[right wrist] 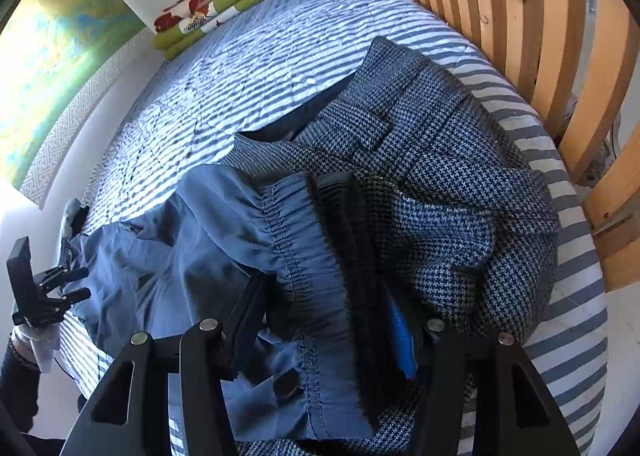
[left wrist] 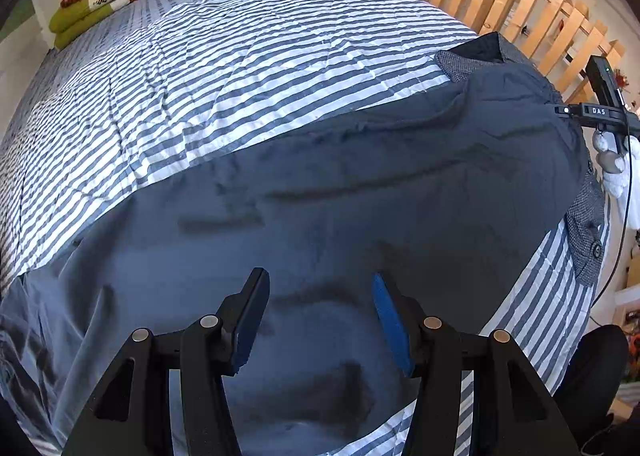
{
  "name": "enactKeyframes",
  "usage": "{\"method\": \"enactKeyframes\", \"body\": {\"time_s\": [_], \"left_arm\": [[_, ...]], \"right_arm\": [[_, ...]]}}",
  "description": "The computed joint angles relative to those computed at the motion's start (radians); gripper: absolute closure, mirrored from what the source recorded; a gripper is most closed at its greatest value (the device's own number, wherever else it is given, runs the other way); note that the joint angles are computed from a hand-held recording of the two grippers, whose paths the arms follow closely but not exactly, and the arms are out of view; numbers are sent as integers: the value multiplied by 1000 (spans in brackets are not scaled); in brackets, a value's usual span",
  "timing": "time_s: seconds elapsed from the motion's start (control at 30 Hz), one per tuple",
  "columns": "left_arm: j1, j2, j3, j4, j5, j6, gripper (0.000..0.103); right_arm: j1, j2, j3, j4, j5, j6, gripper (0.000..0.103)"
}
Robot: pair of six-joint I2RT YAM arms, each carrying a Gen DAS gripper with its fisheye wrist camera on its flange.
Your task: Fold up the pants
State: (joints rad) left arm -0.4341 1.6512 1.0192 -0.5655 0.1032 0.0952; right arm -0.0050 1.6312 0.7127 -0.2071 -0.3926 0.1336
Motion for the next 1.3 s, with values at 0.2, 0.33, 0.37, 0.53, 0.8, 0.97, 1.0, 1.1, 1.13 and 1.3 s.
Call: {"method": "enactKeyframes", "body": {"time_s": [0.2, 0.33, 0.37, 0.53, 0.8, 0.97, 1.0, 1.1, 1.13, 1.3], "left_arm": [[19, -58, -40, -14, 7, 6, 45], [12, -67, -46, -23, 5, -4, 45], [4, -71, -48, -25, 4, -9, 46], [-23, -127, -82, -27, -15, -15, 45], [175, -333, -211, -96, -11, 29, 45], [574, -500, -279, -202, 37, 206, 45], [678, -511, -281, -214, 55, 253, 45], [953, -484, -269, -206, 104, 379, 45], [1033, -453, -256, -192, 124, 411, 45], [1291, -217, -135, -131, 206, 464, 45]], "right_arm": [[-77, -168, -152, 86, -132, 94, 78], [84, -424, -244, 36, 67, 92, 89], [153, -458, -246, 14, 156, 98, 90], [295, -495, -216, -32, 364, 140, 91], [152, -287, -107, 11, 299, 353, 93], [136, -383, -18, -108, 418, 368, 95], [127, -401, 12, -141, 449, 358, 95], [93, -386, 117, -228, 546, 326, 94], [99, -352, 154, -248, 604, 310, 94], [141, -81, 329, -327, 694, 253, 90]]}}
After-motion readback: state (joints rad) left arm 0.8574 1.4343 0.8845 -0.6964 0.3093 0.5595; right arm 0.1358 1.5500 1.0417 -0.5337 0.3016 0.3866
